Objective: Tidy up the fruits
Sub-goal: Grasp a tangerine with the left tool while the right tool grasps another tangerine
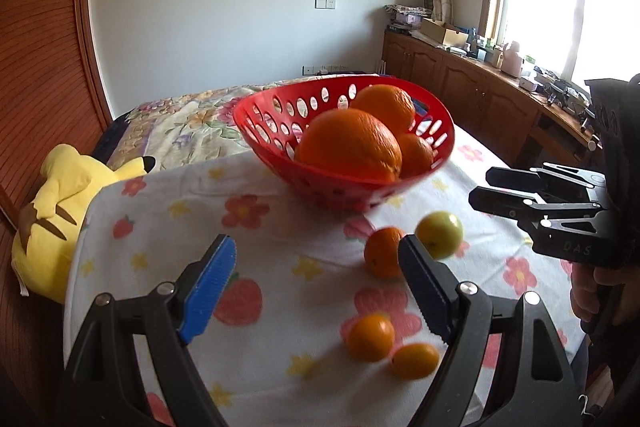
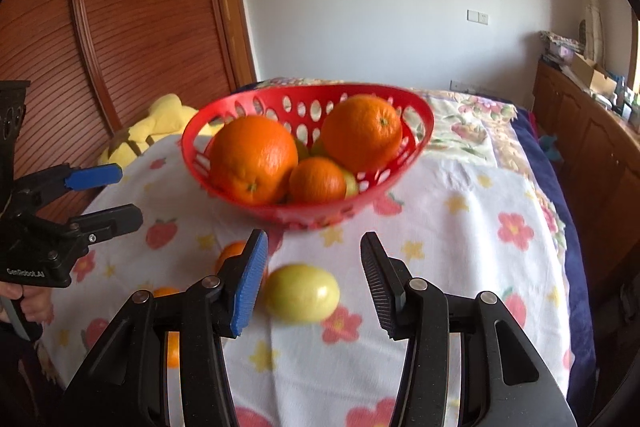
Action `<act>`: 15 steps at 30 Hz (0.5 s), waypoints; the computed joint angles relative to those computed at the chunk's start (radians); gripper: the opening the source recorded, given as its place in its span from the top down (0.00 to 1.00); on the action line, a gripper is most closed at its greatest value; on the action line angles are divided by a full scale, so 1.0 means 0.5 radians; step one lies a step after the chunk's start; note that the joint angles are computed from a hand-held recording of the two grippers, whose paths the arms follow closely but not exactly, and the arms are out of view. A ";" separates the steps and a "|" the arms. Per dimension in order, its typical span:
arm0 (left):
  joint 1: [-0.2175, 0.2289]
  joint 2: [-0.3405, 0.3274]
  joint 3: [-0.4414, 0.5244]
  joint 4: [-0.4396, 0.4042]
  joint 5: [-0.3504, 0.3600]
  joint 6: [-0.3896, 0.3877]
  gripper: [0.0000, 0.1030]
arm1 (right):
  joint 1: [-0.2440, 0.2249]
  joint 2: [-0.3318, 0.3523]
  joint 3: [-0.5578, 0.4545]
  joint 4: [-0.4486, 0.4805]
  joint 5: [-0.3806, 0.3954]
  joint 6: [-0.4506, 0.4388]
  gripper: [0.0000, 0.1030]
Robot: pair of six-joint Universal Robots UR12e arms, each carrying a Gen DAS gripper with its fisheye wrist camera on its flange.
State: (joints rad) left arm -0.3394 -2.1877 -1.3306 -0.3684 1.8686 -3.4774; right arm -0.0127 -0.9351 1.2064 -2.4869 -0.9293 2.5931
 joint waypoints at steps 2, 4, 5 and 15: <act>-0.009 0.005 -0.021 0.021 0.007 -0.011 0.19 | -0.007 -0.022 0.045 0.003 0.008 -0.001 0.52; -0.010 0.009 -0.038 0.026 -0.005 -0.026 0.19 | -0.016 -0.041 0.083 0.018 0.024 -0.016 0.52; -0.013 0.012 -0.051 0.025 -0.009 -0.038 0.19 | -0.018 -0.051 0.102 0.020 0.028 -0.021 0.52; -0.034 0.044 -0.152 0.043 -0.016 -0.074 0.20 | -0.005 -0.152 0.295 0.070 0.067 -0.098 0.52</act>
State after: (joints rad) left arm -0.3566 -2.1654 -1.4066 -0.3469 1.8607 -3.5146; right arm -0.0152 -1.0110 1.3539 -2.4519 -0.8957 2.5443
